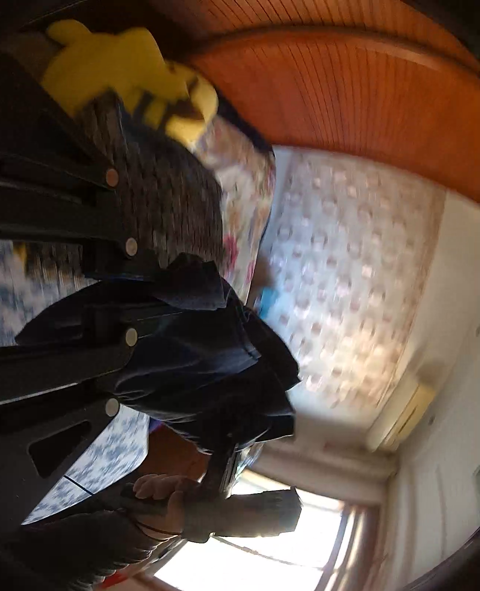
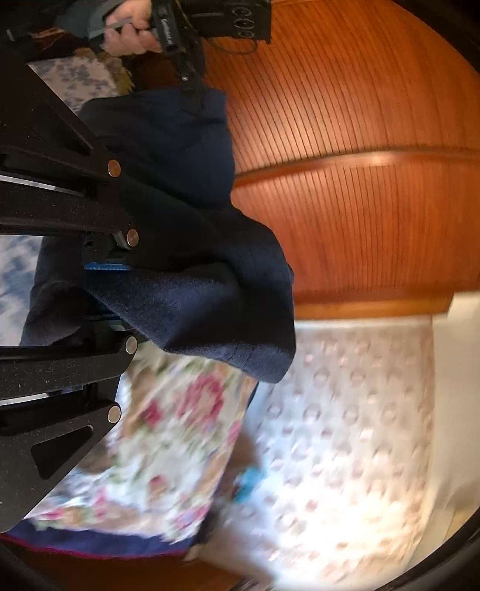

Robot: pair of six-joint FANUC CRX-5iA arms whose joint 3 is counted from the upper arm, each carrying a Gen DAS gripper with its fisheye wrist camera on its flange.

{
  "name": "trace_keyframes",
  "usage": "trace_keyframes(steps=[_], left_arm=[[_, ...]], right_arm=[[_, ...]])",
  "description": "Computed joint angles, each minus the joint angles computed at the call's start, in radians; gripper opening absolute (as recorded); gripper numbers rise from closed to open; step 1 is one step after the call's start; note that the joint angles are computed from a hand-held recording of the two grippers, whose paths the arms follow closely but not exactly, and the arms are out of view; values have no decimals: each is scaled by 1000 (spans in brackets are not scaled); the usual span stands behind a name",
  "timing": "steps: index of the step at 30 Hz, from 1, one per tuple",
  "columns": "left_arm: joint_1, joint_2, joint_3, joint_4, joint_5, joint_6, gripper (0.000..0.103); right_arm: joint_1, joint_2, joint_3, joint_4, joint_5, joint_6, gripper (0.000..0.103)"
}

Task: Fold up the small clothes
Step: 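Lift the bundle with the left tool and carry it beside the yellow plush toy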

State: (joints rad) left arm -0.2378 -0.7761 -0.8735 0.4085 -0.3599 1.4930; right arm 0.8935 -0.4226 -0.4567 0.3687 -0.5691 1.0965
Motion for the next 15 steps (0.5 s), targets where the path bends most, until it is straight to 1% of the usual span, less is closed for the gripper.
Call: trace_keyframes(steps=[1, 2, 4, 5, 6, 7, 8, 10, 12, 13, 14, 15], left_arm=[[51, -29, -23, 16, -28, -9, 5], [70, -24, -36, 9, -21, -5, 5], [105, -14, -20, -109, -61, 94, 5], [121, -6, -21, -141, -72, 122, 5], [141, 2, -37, -125, -71, 107, 5], [160, 8, -57, -96, -71, 82, 5], [165, 13, -62, -98, -72, 81, 5], [165, 35, -49, -163, -83, 132, 5], [170, 26, -63, -168, -89, 135, 6], [169, 18, -54, -194, -107, 157, 6], [165, 17, -47, -224, -118, 182, 7], [164, 9, -42, -242, -133, 196, 7]], right_arm=[[2, 56, 46, -32, 14, 44, 12], [4, 110, 89, -55, 26, 81, 12], [12, 212, 170, -82, 26, 139, 11], [13, 289, 237, -116, 12, 183, 11], [14, 333, 278, -134, -1, 203, 11], [24, 392, 311, -110, -3, 202, 11], [31, 435, 331, -77, -4, 189, 11], [44, 497, 359, -31, -17, 156, 11], [51, 555, 384, 33, -44, 101, 11], [48, 573, 386, 66, -46, 55, 17], [41, 582, 390, 73, -50, 25, 24], [35, 585, 381, 111, -51, -27, 47]])
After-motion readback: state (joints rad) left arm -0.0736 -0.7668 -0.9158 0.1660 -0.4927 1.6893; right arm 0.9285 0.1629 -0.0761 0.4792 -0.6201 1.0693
